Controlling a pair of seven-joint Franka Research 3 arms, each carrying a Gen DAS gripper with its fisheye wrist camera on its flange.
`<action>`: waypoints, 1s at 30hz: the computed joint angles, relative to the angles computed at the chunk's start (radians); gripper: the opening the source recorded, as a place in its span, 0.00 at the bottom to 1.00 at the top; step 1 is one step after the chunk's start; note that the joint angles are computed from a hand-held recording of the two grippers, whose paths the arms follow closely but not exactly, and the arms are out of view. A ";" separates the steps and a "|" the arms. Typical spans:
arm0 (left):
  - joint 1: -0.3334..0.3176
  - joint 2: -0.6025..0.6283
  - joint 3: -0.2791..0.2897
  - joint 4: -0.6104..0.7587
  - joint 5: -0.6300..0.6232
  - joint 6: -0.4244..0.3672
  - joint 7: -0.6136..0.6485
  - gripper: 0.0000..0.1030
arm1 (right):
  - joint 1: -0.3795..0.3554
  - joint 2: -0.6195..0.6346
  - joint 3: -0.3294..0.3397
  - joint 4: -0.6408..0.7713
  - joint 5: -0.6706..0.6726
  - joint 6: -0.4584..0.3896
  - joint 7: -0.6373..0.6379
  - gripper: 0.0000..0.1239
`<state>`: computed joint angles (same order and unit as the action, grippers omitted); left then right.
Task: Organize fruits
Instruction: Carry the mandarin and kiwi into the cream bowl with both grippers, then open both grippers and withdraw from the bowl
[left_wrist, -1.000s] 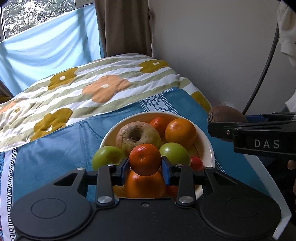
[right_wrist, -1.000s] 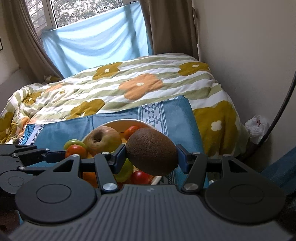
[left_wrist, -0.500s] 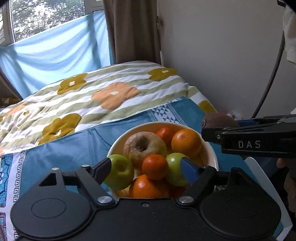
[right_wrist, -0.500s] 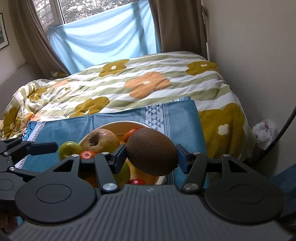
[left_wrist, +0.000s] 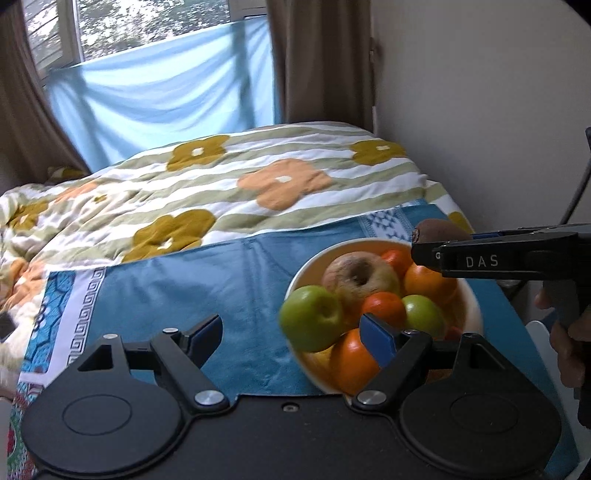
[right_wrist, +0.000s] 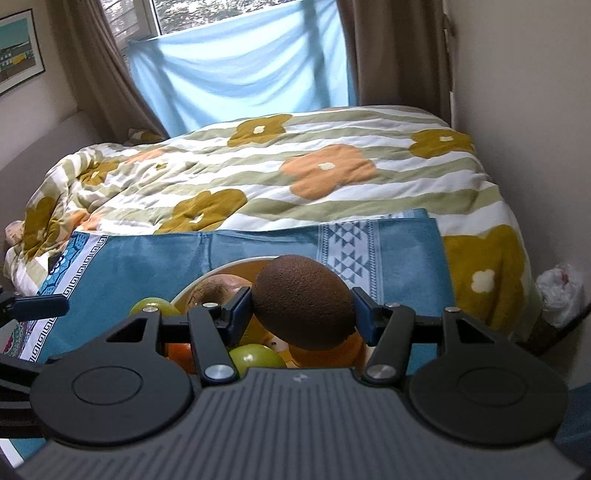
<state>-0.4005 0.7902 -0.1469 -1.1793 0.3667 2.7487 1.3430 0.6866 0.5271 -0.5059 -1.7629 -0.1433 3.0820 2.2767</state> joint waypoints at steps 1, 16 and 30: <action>-0.003 -0.005 0.007 -0.008 0.003 0.002 -0.010 0.83 | -0.014 0.004 0.016 0.006 0.004 0.001 -0.010 0.58; -0.015 -0.110 0.055 -0.174 0.086 0.055 -0.179 0.83 | -0.004 0.005 0.022 -0.025 0.107 0.056 -0.098 0.73; 0.051 -0.318 0.044 -0.439 0.145 0.199 -0.253 0.83 | 0.440 -0.060 -0.401 -0.176 0.103 0.054 0.045 0.73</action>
